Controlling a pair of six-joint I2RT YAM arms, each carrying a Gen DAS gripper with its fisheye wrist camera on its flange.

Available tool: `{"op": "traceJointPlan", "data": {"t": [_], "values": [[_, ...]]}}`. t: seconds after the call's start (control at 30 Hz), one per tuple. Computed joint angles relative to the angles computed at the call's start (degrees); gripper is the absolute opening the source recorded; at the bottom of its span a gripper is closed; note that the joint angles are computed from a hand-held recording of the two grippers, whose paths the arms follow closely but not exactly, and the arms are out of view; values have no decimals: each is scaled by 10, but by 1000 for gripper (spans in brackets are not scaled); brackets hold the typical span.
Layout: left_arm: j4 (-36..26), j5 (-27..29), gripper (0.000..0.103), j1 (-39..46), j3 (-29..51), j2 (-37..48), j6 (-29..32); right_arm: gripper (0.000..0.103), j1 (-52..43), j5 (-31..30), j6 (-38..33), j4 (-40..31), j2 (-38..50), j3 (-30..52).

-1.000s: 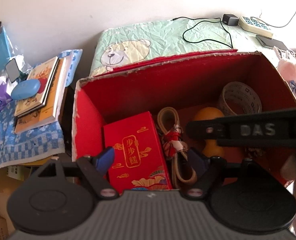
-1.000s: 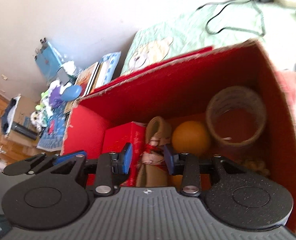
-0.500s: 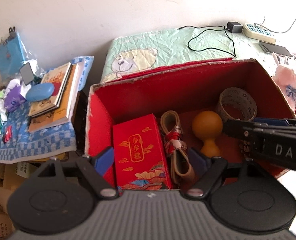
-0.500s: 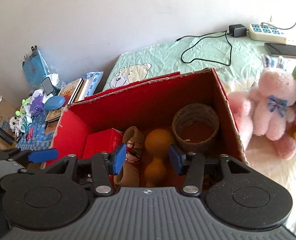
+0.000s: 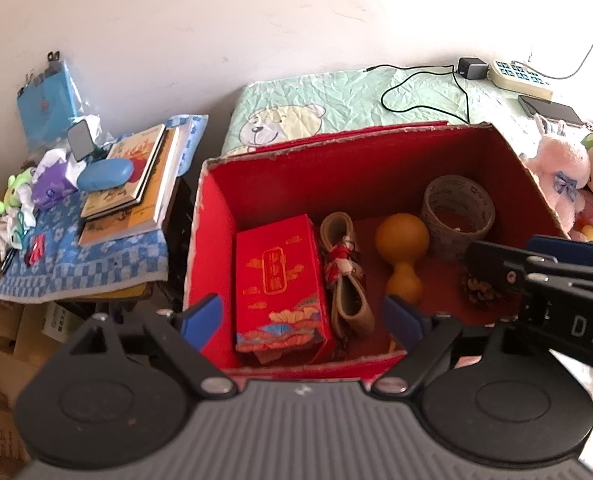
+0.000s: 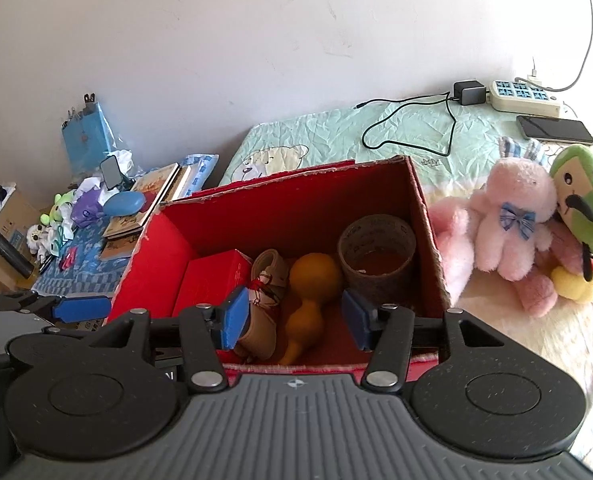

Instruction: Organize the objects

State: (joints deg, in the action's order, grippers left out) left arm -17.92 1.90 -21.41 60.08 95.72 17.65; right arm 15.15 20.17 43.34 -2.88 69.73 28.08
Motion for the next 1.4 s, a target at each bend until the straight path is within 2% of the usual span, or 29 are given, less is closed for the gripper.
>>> {"op": "traceJointPlan", "data": {"t": [0.1,0.33,0.8,1.4], "values": [[2,-9,93,-6,-25,-27,-6,58,19,18,16,-21,-28,-12],[-4,-22,93,-18,-68,-57,-18,61,66,62,72,-69,-63,-38],[-21,-44,95,-39,-104,-27,-54,61,86,36,134,-106,-36,-55],[-13,-47,95,-23,-99,-22,-41,61,93,48,154,-128,-3,-21]]}}
